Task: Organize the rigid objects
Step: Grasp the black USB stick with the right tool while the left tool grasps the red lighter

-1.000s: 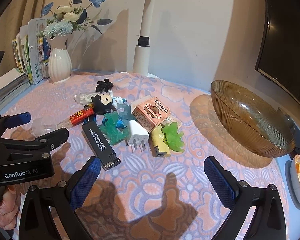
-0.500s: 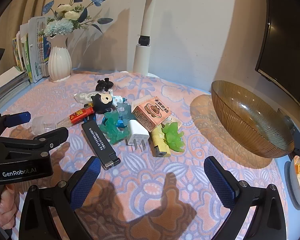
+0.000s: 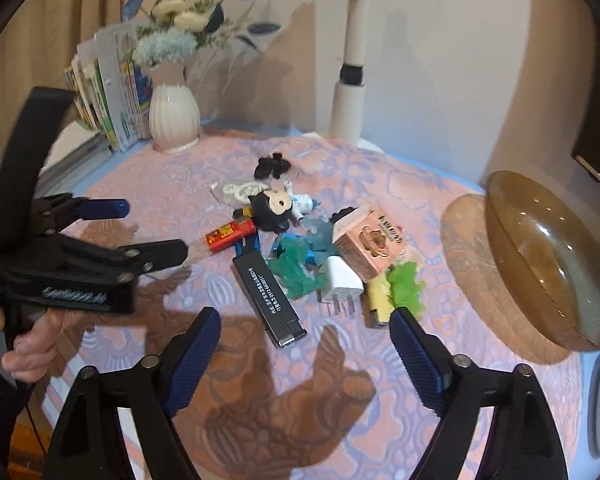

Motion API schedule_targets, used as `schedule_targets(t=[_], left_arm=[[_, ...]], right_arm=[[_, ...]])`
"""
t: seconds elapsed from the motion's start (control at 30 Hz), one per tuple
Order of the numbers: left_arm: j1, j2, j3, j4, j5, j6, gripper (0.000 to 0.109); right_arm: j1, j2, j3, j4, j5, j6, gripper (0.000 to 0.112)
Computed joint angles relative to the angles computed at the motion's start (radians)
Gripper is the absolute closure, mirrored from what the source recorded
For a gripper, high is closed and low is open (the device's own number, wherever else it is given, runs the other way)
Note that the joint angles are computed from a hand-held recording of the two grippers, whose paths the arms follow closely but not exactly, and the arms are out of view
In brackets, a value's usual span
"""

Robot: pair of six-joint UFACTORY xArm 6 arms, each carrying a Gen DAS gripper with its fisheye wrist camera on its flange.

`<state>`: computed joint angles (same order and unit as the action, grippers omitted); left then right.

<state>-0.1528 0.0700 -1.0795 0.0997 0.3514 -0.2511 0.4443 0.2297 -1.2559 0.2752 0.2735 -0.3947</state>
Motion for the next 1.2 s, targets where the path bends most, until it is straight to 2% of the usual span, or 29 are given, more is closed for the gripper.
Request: schedule_targets(t=[0.03, 0.13, 0.23, 0.4, 0.5, 0.63, 0.77, 1.2], left_arm=[[0.002, 0.018, -0.015, -0.054, 0.011, 0.045, 0.024], [0.005, 0.050, -0.035, -0.168, 0.009, 0.145, 0.024], [-0.002, 0.076, -0.056, -0.205, 0.000, 0.194, 0.024], [-0.013, 0.121, -0.096, -0.230, 0.007, 0.235, 0.024], [-0.013, 0.119, -0.075, -0.178, -0.033, 0.176, 0.024], [-0.003, 0.103, -0.049, -0.010, -0.072, 0.004, 0.024], [0.004, 0.097, -0.043, 0.071, -0.074, -0.069, 0.024], [0.006, 0.087, -0.028, 0.139, -0.090, -0.119, 0.024]], right_arm=[[-0.001, 0.016, -0.016, -0.031, 0.013, 0.026, 0.043], [-0.002, 0.064, -0.064, 0.017, 0.058, -0.015, 0.047], [-0.006, 0.105, -0.104, 0.053, 0.089, -0.042, 0.052], [0.000, 0.149, -0.131, 0.129, 0.089, -0.107, 0.052], [0.004, 0.145, -0.114, 0.187, 0.057, -0.155, 0.052], [0.011, 0.138, -0.095, 0.157, 0.023, -0.131, 0.052], [0.014, 0.137, -0.085, 0.132, 0.006, -0.117, 0.052], [0.022, 0.115, -0.038, 0.004, -0.051, -0.011, 0.052]])
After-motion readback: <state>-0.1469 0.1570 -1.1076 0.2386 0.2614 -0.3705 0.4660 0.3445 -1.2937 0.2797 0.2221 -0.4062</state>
